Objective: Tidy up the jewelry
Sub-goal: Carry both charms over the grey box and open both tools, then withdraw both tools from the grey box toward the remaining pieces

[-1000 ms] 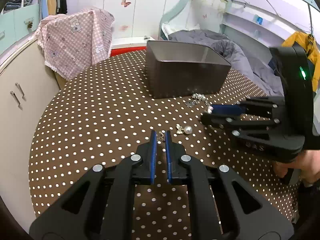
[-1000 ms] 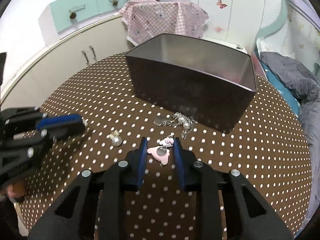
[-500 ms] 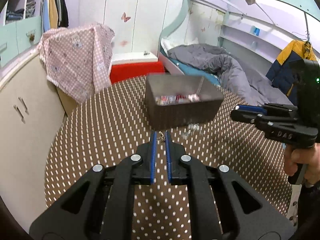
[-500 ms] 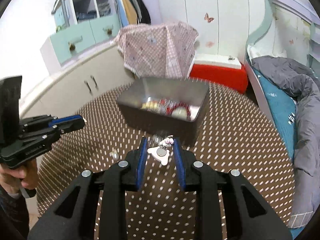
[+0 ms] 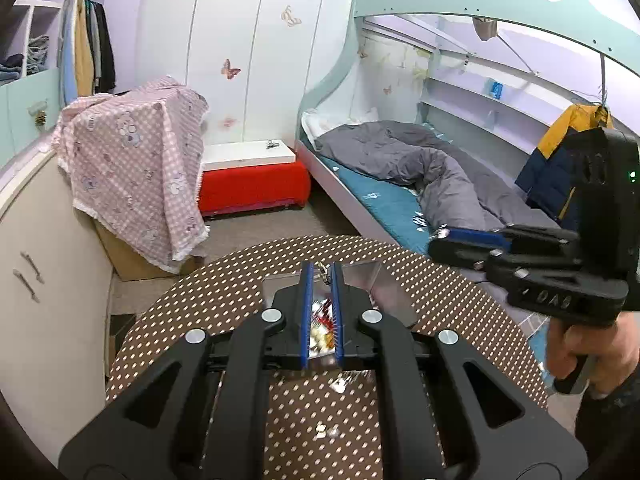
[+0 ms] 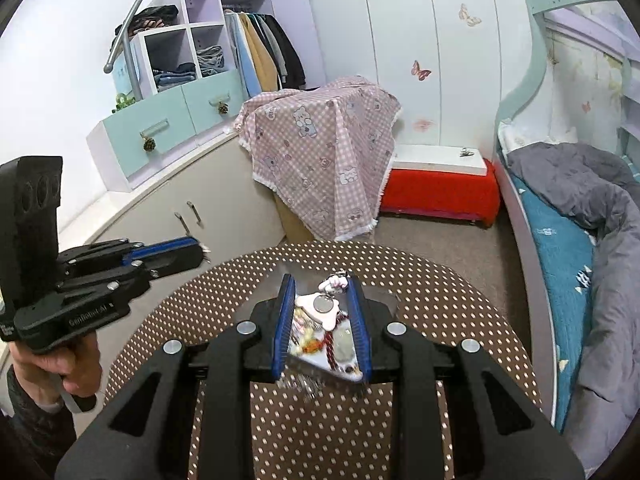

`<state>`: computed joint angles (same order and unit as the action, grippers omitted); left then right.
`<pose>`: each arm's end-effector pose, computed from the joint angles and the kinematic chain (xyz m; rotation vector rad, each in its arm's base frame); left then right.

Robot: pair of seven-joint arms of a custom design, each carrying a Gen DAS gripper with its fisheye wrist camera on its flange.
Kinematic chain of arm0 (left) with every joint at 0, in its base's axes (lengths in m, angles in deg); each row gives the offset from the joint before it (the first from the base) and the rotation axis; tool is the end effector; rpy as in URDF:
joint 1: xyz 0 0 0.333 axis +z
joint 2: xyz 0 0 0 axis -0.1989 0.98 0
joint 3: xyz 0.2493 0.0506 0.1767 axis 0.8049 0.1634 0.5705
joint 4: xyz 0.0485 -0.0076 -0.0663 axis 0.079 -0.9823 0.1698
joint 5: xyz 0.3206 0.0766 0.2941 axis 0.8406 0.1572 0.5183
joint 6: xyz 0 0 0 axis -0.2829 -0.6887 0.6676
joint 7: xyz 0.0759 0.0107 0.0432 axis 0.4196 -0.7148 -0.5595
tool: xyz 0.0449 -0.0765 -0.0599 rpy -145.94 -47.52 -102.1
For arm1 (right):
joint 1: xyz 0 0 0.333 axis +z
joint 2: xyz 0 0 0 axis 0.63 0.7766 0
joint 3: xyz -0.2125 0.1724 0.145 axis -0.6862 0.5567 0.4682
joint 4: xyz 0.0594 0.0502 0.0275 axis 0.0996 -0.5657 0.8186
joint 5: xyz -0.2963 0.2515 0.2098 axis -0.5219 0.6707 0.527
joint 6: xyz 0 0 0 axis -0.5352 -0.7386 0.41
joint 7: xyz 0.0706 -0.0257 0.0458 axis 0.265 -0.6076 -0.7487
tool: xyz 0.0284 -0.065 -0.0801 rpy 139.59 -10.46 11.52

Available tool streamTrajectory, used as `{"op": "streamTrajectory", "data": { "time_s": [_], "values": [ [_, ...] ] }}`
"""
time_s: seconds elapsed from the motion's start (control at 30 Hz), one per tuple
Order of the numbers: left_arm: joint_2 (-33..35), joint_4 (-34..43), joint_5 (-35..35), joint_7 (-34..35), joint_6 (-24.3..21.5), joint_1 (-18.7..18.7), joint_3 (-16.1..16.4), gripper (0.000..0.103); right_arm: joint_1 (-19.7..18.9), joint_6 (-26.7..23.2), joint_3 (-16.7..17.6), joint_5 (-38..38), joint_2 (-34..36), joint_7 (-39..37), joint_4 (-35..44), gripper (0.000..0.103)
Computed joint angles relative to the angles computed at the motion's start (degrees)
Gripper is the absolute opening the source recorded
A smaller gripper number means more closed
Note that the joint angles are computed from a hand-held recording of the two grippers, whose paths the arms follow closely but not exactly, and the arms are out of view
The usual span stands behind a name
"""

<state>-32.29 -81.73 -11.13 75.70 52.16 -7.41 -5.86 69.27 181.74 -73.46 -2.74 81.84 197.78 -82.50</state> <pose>0.7486 -0.1472 0.4952 -0.9812 2.4187 -1.3719 0.6559 0.3518 0.4711 -1.5141 1.6797 -0.6770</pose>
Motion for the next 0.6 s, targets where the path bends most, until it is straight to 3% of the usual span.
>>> {"op": "streamTrajectory", "data": {
  "time_s": [0.27, 0.3, 0.33, 0.37, 0.4, 0.43, 0.5, 0.6],
  "values": [
    [6.3, 8.15, 8.36, -8.29, -2.38, -2.84, 0.56, 0.01, -3.16, 1.79, 1.8, 13.5, 4.67, -8.85, 3.58, 0.025],
    [7.03, 9.05, 9.8, -9.69, -2.09, -3.19, 0.74, 0.017, -2.7, 1.8, 1.03, 14.21, 4.87, -8.52, 3.64, 0.026],
    [7.4, 9.46, 10.65, -10.56, -1.97, -3.15, 0.59, 0.048, -2.3, 1.69, 0.36, 14.81, 4.91, -8.09, 3.61, 0.035],
    [7.36, 9.1, 10.86, -11.79, -0.63, -3.02, 0.49, 0.072, -1.8, 1.8, -0.45, 15.17, 4.78, -6.92, 3.25, 0.043],
    [6.56, 7.34, 8.65, -10.89, 2.53, -1.92, -0.68, 0.094, -1.0, 2.17, -1.56, 14.64, 4.28, -5.35, 2.49, 0.066],
    [6.26, 6.68, 6.84, -9.9, 4.02, -0.91, -1.68, 0.095, 0.76, 2.78, -3.85, 12.28, 3.61, -1.81, 1.45, 0.084],
    [6.01, 6.35, 6.87, -10.9, 4.09, -0.41, -1.64, 0.095, 3.12, 2.91, -6.82, 7.4, 2.43, 4.2, 0.01, 0.09],
    [4.98, 4.6, 6.43, -11.12, 6.79, 0.12, -1.71, 0.095, 3.63, 3.1, -7.58, 2.31, 0.43, 10.68, -2.36, 0.095]
  ]
}}
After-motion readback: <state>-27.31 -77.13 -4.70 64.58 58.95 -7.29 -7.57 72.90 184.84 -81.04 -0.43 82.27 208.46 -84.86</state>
